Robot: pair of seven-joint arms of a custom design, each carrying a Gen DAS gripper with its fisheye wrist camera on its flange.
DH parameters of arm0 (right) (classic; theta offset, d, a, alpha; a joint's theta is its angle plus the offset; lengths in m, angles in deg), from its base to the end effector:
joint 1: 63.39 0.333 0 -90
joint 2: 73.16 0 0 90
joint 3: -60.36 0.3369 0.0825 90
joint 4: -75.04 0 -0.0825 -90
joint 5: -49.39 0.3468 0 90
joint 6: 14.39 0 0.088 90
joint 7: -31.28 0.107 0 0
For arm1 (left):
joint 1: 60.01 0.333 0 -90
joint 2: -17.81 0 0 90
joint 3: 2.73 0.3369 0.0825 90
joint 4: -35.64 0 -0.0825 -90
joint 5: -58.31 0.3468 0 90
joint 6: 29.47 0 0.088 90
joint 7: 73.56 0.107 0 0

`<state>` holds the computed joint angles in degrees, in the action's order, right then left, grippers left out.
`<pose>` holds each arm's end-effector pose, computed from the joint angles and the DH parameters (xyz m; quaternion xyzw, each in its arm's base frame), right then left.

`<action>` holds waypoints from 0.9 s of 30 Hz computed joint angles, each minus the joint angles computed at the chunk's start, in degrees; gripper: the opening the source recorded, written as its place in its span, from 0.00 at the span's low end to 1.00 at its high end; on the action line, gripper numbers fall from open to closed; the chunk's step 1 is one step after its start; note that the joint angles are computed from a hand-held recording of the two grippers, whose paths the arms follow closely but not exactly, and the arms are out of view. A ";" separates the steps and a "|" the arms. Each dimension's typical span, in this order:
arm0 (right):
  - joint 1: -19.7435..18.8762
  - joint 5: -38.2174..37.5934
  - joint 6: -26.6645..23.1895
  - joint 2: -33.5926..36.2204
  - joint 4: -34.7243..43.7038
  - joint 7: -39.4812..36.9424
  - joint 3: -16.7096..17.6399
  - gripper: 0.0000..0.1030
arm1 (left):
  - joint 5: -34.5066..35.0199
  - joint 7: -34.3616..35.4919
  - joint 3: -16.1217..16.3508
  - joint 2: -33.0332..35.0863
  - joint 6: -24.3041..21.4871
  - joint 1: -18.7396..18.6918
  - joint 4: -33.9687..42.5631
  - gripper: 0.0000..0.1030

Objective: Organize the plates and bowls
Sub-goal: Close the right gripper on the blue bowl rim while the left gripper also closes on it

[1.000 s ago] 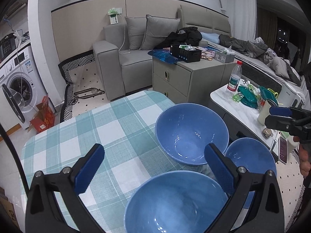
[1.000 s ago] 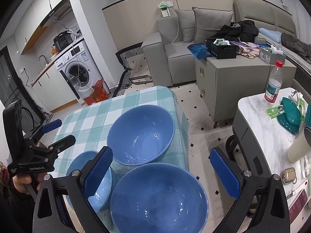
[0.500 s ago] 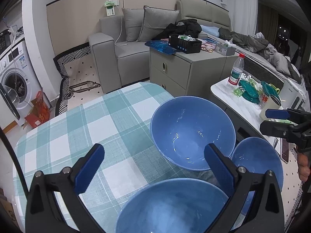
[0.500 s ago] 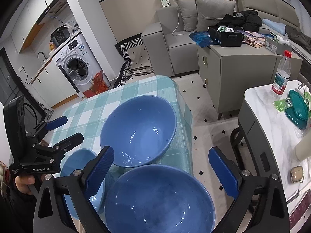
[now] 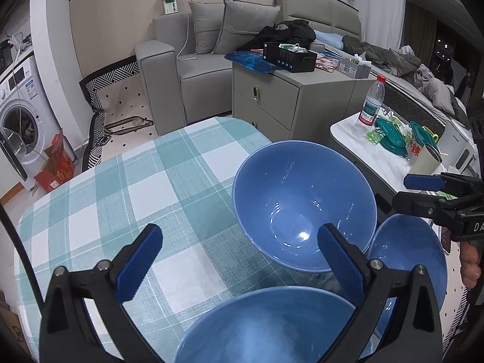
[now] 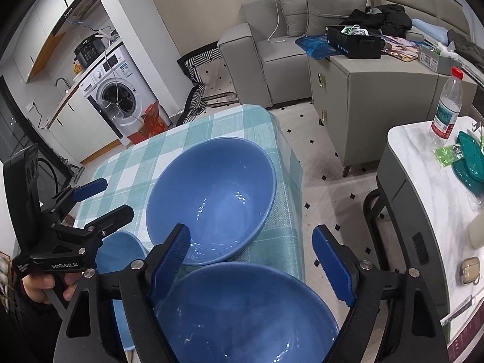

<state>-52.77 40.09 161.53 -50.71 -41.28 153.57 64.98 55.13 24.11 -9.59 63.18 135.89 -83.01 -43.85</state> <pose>0.6053 0.1730 0.3747 -0.6158 0.7202 -0.1321 0.2910 0.6797 -0.3527 0.3585 -0.4618 0.8147 -0.3159 0.1526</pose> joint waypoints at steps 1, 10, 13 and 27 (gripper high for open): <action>-0.60 0.37 -0.33 0.52 0.56 -0.50 0.76 0.81 | 0.06 -0.12 0.12 0.31 -0.44 -0.11 0.49 0.99; -1.38 2.68 -4.30 4.01 5.28 -2.90 2.31 0.74 | 1.01 -0.19 0.07 3.26 -4.84 -0.24 5.16 0.88; -1.73 3.53 -5.15 4.65 6.17 -3.53 2.65 0.72 | 0.83 0.18 -0.59 4.30 -6.23 0.08 6.80 0.79; -2.52 6.39 -7.42 7.14 8.76 -5.73 3.80 0.58 | -0.10 0.69 -1.72 7.21 -11.62 0.59 12.03 0.49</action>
<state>-55.29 46.49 154.12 -43.57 -32.52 147.83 68.78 55.03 24.80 -11.31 70.40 124.27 -82.43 -31.82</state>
